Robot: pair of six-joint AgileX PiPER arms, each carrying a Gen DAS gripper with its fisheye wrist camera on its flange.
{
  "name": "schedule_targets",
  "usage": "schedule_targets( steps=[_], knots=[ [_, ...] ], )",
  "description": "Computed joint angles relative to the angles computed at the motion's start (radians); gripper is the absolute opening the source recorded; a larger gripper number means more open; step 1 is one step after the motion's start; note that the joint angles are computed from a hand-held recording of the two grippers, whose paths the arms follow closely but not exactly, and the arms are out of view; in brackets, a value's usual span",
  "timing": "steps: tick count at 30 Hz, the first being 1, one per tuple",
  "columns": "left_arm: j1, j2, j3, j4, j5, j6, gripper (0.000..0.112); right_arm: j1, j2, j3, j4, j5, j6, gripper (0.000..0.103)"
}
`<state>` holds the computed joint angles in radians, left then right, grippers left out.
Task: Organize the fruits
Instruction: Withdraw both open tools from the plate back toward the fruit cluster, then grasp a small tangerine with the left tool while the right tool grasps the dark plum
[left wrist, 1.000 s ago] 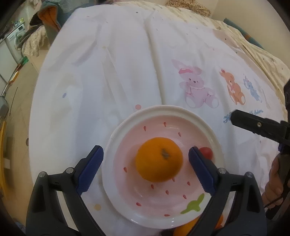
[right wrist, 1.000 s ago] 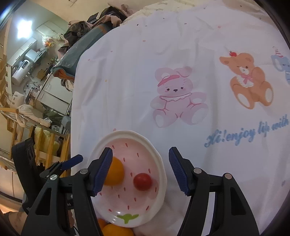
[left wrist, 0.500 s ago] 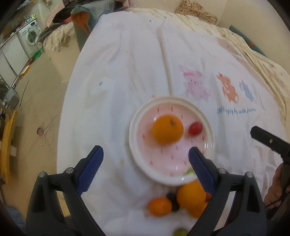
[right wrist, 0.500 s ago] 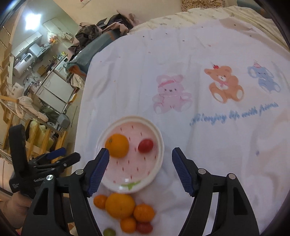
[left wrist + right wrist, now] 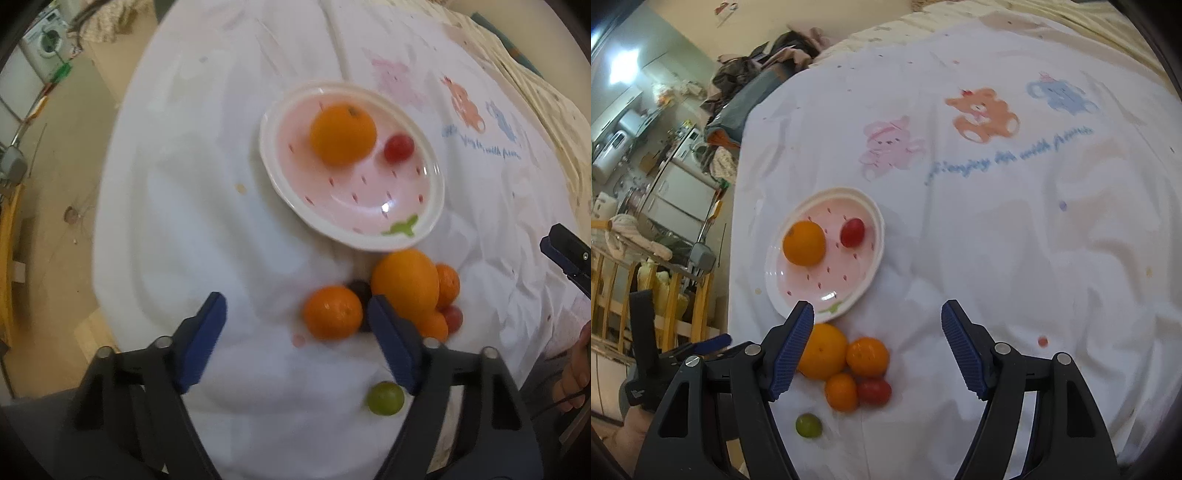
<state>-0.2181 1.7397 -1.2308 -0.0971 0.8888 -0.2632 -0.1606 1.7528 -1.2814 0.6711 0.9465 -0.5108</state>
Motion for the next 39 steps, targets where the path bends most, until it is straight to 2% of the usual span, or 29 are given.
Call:
schedule_targets(
  steps=[1,3,12,14,15,22,30,32,34,36,38,39],
  knots=[
    [-0.011,0.008,0.004,0.007,-0.008,-0.001,0.065,-0.003,-0.007,0.013,0.000,-0.001,0.000,0.074],
    [-0.030,0.021,0.005,0.027,-0.013,-0.005,0.060,-0.005,-0.020,0.036,-0.010,-0.007,0.006,0.074],
    [-0.078,0.080,0.004,0.032,-0.051,0.019,0.055,0.027,-0.012,0.054,-0.070,-0.034,0.056,0.074],
    [-0.070,0.087,0.008,0.001,-0.068,0.040,0.047,0.037,-0.009,0.053,-0.075,-0.038,0.056,0.074],
    [-0.062,0.085,0.012,-0.032,-0.071,0.067,0.037,0.042,-0.008,0.053,-0.080,-0.041,0.057,0.074],
    [-0.065,0.071,0.016,-0.040,-0.064,0.083,0.034,0.058,-0.005,0.058,-0.103,-0.047,0.057,0.074],
    [0.007,-0.084,0.072,-0.058,-0.069,0.039,0.034,0.069,-0.016,0.084,-0.121,-0.044,0.075,0.074],
    [0.021,-0.110,0.086,-0.050,-0.079,0.016,0.034,0.074,-0.020,0.103,-0.106,-0.027,0.074,0.074],
    [0.031,-0.131,0.092,-0.041,-0.083,-0.006,0.034,0.083,-0.018,0.125,-0.045,0.029,0.050,0.074],
    [0.040,-0.139,0.092,-0.046,-0.087,-0.015,0.034,0.108,-0.028,0.160,0.031,0.061,0.019,0.067],
    [0.053,-0.143,0.087,-0.060,-0.084,-0.008,0.034,0.151,-0.036,0.181,0.059,0.055,0.031,0.054],
    [0.055,-0.145,0.085,-0.061,-0.084,-0.011,0.034,0.180,-0.033,0.190,0.077,0.047,0.043,0.051]
  ],
)
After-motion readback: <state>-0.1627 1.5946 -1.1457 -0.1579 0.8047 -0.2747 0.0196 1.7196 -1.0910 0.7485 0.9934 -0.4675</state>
